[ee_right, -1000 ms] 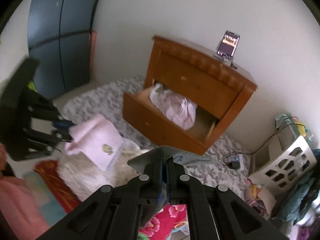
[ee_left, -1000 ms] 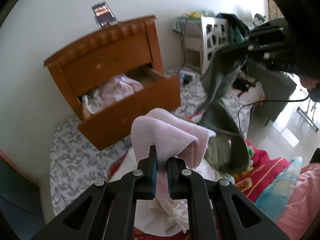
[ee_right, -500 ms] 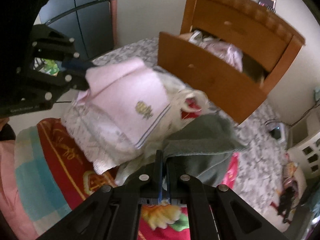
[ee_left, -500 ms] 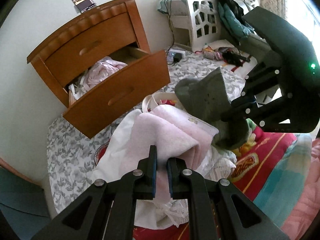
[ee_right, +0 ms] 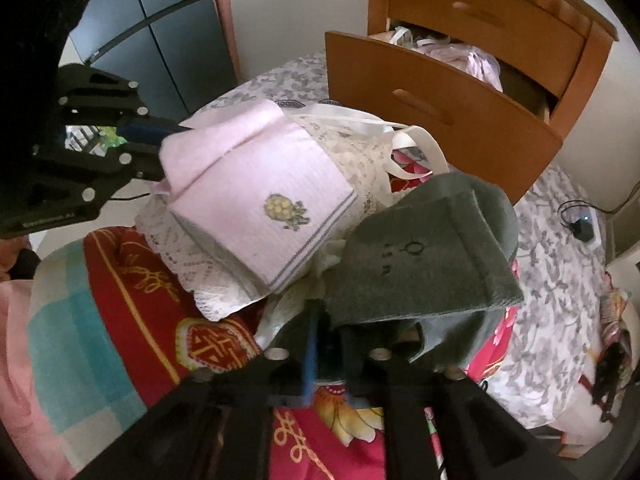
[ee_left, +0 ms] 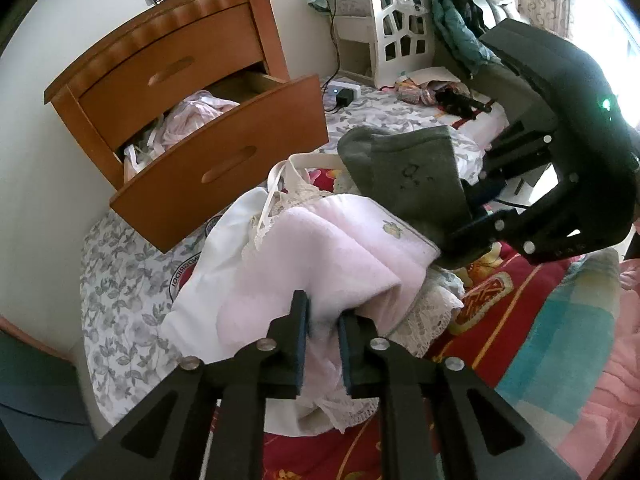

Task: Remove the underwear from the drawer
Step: 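Carry the towel and sock over to the pillow and lower them onto the pile, then open the left tool on the pink towel while the right tool releases the grey sock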

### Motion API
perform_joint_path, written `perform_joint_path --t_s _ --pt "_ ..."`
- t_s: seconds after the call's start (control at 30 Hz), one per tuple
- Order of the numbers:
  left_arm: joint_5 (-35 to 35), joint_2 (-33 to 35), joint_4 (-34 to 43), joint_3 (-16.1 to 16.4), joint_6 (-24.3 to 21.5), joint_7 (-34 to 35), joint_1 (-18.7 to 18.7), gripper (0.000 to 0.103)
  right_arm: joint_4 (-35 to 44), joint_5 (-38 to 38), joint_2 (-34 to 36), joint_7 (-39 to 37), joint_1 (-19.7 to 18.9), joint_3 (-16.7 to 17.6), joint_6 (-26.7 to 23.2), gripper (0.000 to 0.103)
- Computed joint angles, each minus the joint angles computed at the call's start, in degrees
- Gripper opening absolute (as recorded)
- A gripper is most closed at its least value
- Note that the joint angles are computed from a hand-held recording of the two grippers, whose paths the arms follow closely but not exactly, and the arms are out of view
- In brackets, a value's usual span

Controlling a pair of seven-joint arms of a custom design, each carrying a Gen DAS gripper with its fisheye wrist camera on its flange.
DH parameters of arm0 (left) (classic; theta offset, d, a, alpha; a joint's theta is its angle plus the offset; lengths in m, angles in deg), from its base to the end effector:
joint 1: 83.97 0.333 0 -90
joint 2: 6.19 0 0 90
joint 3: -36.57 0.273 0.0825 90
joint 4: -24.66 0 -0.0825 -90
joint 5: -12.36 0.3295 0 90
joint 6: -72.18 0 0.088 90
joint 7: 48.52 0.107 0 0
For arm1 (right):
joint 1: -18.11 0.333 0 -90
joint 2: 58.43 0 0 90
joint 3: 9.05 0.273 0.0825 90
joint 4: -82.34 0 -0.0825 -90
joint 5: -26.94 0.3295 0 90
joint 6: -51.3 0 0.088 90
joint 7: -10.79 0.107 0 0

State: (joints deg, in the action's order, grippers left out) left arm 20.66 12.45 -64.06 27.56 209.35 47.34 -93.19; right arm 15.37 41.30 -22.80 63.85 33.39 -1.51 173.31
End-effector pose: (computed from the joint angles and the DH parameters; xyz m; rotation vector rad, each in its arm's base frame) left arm 0.6062 -0.1842 0.4988 -1.4069 2.3153 -0.4995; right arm 0.6360 0.2518 0.4484 -2.5431 0.8745 -0.1121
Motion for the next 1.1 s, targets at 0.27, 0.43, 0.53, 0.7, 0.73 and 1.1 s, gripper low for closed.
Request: perform_joint_path --t_s 0.27,0.43,0.53,0.7,0.73,1.1 --pt "0.07 -1.26 -1.28 -0.1 -0.51 -0.11 -0.07 0.035 -3.69 2.38 -3.27 -1.83 -1.1 0.72 0.96 0.055" --pt "1.26 -3.12 -3.18 0.22 1.14 -1.75 -0.32 0.05 -5.42 3.32 -4.89 -2.4 -1.54 0.49 1.56 0.06" --pt "1.63 -4.09 -4.18 0.26 1.86 -2.54 -0.19 0.05 -5.38 3.72 -5.15 -2.24 -1.87 0.35 1.05 0.061" --pt "2.22 -5.15 -5.24 0.32 2.9 -3.81 0.01 0.066 -5.28 3.87 -5.53 -1.93 -2.29 -0.03 0.33 0.065" --pt "2.28 -5.42 -5.57 0.28 3.19 -3.88 0.06 0.067 -5.22 3.92 -5.61 -1.91 -2.4 -0.06 0.17 0.066" --pt "-0.31 -5.57 -5.49 -0.21 2.96 -3.6 0.95 0.08 -3.86 3.58 -4.95 1.44 -3.77 -1.45 1.0 0.081"
